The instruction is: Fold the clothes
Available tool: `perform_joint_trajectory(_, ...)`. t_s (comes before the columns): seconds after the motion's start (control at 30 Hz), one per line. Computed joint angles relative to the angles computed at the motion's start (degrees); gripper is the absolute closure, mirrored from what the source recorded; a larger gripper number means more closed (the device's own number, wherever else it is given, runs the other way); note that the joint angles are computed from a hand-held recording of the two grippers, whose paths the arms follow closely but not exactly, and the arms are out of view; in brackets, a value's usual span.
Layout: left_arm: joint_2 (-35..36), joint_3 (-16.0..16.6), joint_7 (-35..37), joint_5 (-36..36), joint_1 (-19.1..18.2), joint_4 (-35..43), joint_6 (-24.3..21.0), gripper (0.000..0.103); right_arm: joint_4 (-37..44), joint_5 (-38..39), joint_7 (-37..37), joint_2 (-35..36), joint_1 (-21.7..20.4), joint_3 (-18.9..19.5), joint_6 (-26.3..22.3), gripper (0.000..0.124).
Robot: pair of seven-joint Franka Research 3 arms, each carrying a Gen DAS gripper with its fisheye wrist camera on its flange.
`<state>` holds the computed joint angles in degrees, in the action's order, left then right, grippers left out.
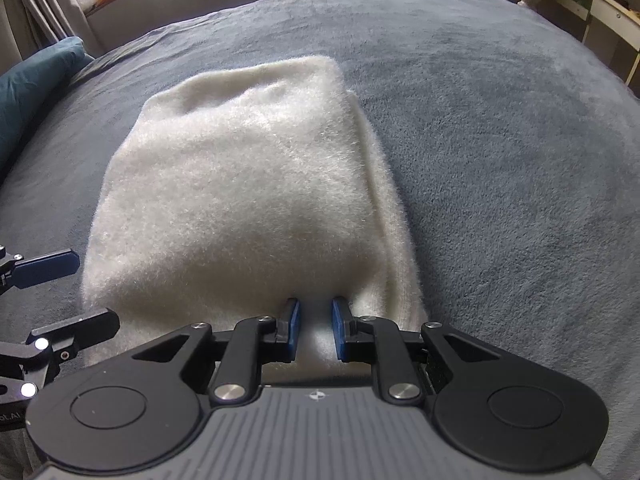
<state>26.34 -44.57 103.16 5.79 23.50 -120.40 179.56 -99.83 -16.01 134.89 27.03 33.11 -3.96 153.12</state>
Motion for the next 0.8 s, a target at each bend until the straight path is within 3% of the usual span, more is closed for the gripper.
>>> perform_joint_trajectory(0.17,-0.7,1.6,-0.5,0.7,-1.7,-0.7,0.7,0.035,0.8,0.3,-0.2,0.2,0.0,0.1,-1.5,0.106)
perform_joint_trajectory(0.33,0.0,-0.7,-0.4,0.7,0.7,-0.8,0.3,0.035,2.1,0.9,-1.4,0.7,-0.6,0.7,-3.2,0.106)
perform_joint_trajectory(0.63,5.2,-12.3,3.7,-1.2,12.9,-0.4,-2.4,0.036,6.9,4.7,-5.2,2.5,-2.2,2.4,-9.3,0.106)
perform_joint_trajectory(0.7,7.8,-15.5,5.2,-1.3,16.3,0.2,-3.7,0.036,9.2,5.6,-6.4,3.5,-2.5,2.8,-11.9,0.106)
perform_joint_trajectory(0.8,12.1,-19.7,7.6,-1.7,20.7,1.1,-5.4,0.036,16.0,6.6,-9.5,5.9,-2.8,3.4,-20.0,0.106)
